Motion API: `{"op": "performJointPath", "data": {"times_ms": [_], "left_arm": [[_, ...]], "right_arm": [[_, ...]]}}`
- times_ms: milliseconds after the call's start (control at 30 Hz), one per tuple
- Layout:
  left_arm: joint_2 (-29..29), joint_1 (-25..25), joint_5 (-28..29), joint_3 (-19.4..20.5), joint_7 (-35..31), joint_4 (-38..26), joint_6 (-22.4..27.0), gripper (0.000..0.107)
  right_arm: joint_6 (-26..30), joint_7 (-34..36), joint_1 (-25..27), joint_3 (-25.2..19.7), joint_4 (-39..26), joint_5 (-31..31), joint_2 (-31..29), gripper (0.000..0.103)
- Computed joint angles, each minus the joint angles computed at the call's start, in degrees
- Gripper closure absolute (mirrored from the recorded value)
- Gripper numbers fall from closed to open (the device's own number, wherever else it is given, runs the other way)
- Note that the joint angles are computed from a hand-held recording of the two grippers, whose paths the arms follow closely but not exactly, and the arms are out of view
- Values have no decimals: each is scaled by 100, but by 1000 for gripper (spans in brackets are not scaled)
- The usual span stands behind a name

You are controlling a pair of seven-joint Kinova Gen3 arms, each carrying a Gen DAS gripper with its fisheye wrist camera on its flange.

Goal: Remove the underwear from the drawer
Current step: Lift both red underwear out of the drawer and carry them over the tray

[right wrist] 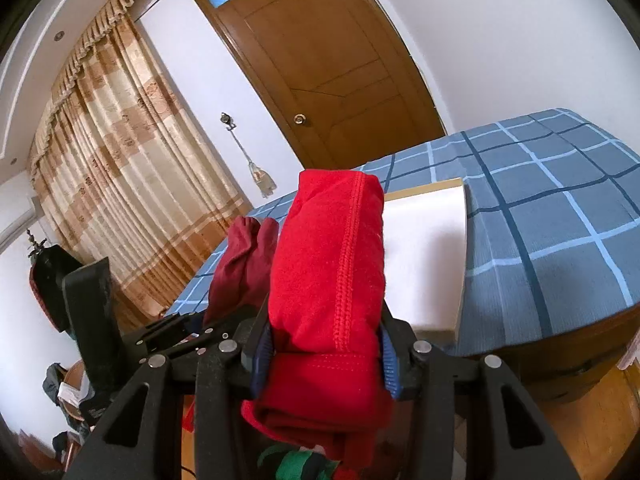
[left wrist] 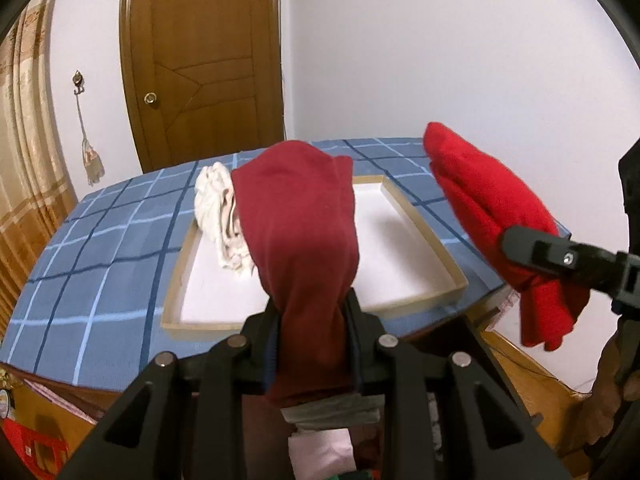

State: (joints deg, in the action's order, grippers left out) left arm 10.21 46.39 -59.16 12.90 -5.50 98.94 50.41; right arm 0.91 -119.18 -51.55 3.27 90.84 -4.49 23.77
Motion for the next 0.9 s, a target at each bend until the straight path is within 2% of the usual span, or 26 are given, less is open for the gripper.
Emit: {"op": "performJointPath", "data": {"times_ms": [133, 233, 367, 600, 900], "left_arm": [[136, -123, 27, -107, -100, -142, -214, 82], [269, -195, 190, -184, -357, -309, -326, 82], [453, -197, 334, -349, -588, -540, -432, 82], [824, -209, 658, -654, -1024, -1089, -513, 82], [1331, -341, 1476, -984, -1879, -1839, -578, 82]], "right_arm": [[124, -47, 104, -8, -282, -13, 199, 56], [272, -167, -91, 333, -493, 46, 337, 56], [432, -212, 218, 71, -799, 165, 510, 56], [907, -434, 364, 94, -1535, 444, 927, 56], [1827, -561, 678, -115, -2789, 835, 1566, 56]]}}
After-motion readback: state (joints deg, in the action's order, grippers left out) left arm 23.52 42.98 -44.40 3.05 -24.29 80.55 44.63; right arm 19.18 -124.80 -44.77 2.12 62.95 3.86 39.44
